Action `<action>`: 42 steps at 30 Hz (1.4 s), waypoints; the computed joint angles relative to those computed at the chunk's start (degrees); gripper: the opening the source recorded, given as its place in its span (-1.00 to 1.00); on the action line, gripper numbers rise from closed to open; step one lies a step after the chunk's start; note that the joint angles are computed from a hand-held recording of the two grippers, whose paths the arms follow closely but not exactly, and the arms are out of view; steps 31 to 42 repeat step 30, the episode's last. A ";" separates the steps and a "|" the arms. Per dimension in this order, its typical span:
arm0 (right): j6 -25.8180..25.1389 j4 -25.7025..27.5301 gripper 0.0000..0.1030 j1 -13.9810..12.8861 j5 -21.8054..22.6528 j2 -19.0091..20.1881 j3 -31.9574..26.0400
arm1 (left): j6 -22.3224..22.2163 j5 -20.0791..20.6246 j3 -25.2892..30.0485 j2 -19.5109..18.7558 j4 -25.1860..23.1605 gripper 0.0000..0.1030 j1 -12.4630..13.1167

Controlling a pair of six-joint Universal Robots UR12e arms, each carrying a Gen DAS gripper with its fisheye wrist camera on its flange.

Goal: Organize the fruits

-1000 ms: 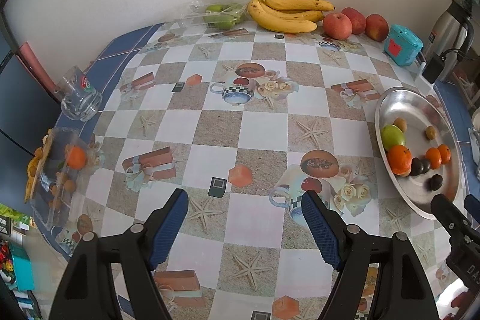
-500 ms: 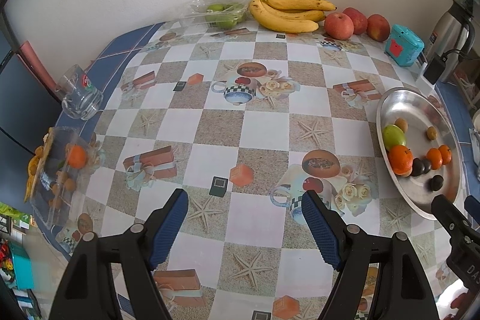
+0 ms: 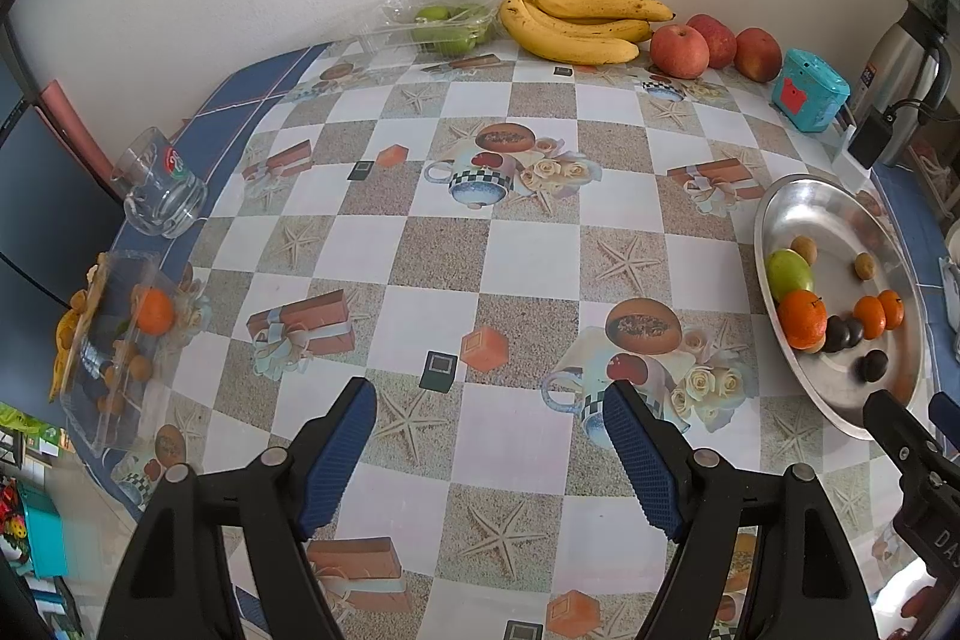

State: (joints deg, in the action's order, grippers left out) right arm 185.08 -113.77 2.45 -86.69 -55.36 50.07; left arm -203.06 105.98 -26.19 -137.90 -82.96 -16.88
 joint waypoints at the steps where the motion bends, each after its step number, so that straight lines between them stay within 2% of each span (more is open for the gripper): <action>1: 0.02 0.02 0.83 0.00 -0.01 0.03 -0.06 | 0.04 0.00 0.06 -0.03 -0.03 0.57 0.00; 20: 1.36 -0.10 0.83 -0.06 -0.29 -0.16 0.42 | -0.08 -0.11 -0.17 0.10 0.00 0.57 0.03; 24: 1.39 -0.05 0.83 -0.05 -0.31 -0.15 0.37 | 0.06 -1.06 -2.82 1.41 3.09 0.55 0.11; 42: 1.56 0.09 0.83 -0.04 -0.27 -0.13 0.27 | -0.87 -1.00 -2.20 1.16 2.35 0.55 0.25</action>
